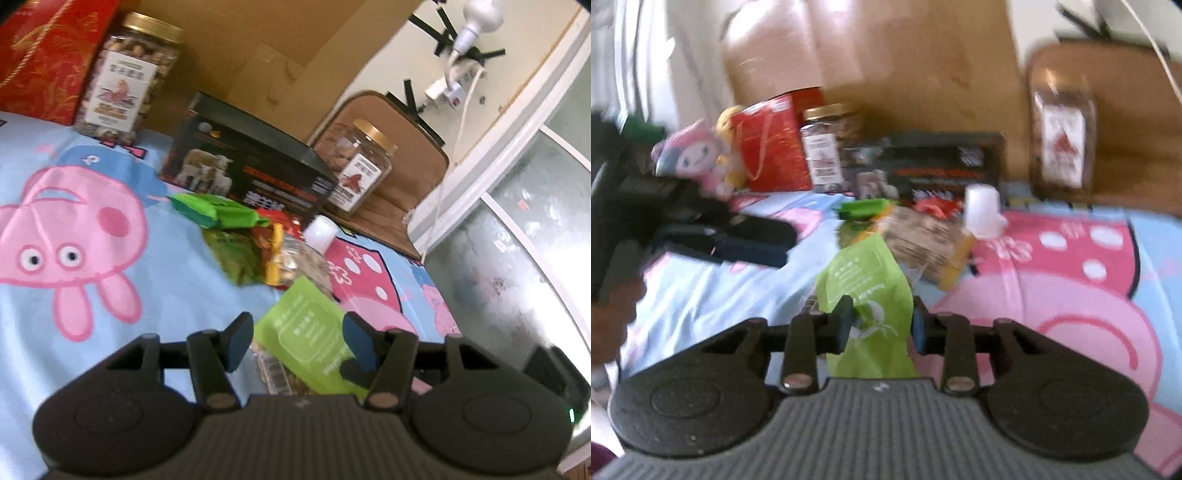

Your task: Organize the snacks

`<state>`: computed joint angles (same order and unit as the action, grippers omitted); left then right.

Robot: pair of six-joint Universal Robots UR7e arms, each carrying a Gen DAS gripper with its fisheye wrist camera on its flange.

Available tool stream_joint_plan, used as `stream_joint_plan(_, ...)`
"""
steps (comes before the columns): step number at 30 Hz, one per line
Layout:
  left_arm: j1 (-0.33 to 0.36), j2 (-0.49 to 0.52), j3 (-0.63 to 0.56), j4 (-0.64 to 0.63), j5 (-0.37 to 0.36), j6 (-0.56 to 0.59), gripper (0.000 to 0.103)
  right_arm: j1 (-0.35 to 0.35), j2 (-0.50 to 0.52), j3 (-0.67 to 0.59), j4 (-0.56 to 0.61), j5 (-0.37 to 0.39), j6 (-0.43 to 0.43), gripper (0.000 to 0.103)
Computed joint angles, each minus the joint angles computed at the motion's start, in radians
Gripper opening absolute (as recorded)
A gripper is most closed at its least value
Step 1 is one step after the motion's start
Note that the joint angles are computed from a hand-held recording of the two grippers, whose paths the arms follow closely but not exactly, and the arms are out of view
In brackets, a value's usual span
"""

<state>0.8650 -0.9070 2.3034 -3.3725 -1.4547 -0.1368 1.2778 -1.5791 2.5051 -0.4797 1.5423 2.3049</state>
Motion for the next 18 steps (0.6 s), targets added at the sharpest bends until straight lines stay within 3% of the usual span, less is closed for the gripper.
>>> stream_joint_plan(6,0.023,-0.031,0.018,-0.008,0.005,0.0,0.058,0.108,0.109,0.021,-0.218,0.116,-0.125,0.035)
stream_joint_plan(8,0.03,-0.039,0.024,-0.008,0.001,-0.005,0.058,0.151,0.165,0.051,-0.375,0.159,-0.225,0.034)
stream_joint_plan(9,0.032,-0.044,0.027,-0.008,-0.001,-0.007,0.058,0.153,0.177,0.069,-0.422,0.144,-0.266,0.031)
stream_joint_plan(13,0.041,-0.062,0.04,-0.015,-0.013,0.0,0.059,0.157,0.174,0.078,-0.399,0.118,-0.359,0.029)
stream_joint_plan(16,0.047,-0.071,0.044,-0.001,-0.032,0.001,0.059,0.13,0.133,0.029,-0.199,0.087,-0.287,0.027)
stream_joint_plan(18,0.053,-0.075,0.048,0.009,-0.055,0.002,0.063,0.136,0.142,0.026,-0.185,0.087,-0.269,0.027)
